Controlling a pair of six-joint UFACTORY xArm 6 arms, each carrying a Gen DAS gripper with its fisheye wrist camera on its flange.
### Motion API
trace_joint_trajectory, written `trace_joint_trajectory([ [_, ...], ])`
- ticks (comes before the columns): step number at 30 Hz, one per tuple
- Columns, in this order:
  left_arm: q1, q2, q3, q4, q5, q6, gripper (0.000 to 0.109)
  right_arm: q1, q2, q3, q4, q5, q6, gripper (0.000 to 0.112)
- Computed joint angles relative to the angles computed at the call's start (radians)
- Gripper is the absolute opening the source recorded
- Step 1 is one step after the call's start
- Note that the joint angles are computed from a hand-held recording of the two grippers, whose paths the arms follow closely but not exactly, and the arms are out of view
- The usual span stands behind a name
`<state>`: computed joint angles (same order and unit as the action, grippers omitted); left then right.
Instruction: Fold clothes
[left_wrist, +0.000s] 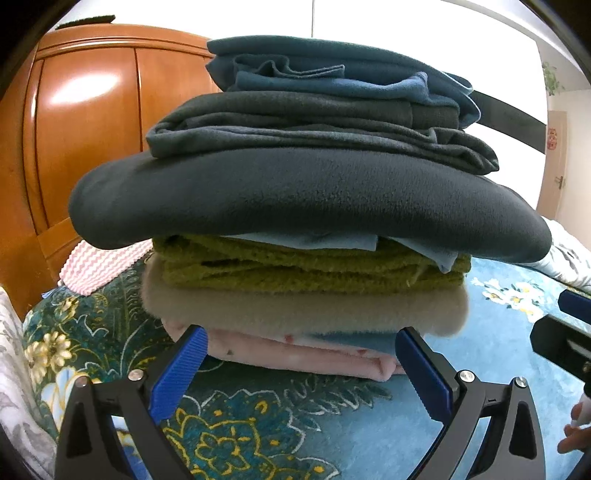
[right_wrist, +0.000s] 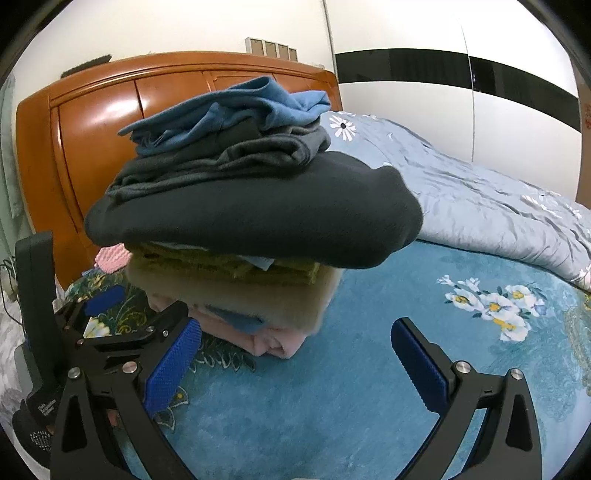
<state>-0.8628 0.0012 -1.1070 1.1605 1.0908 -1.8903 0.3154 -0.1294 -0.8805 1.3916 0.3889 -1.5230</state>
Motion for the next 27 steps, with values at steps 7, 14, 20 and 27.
trace_joint_trajectory([
  [7, 0.002, -0.001, -0.007, -0.010, 0.002, -0.001, 0.103, 0.012, 0.000, 0.004, -0.024, 0.000, 0.011, 0.103],
  [14, 0.006, -0.031, -0.024, -0.011, 0.022, 0.040, 0.103, 0.031, -0.010, -0.017, -0.098, -0.020, 0.064, 0.103],
  [20, -0.003, -0.060, -0.066, 0.021, 0.073, 0.060, 0.103, 0.029, -0.029, -0.049, -0.155, -0.006, 0.130, 0.103],
  [27, -0.001, -0.062, -0.127, 0.042, 0.115, 0.111, 0.103, 0.019, -0.053, -0.086, -0.259, 0.001, 0.237, 0.103],
])
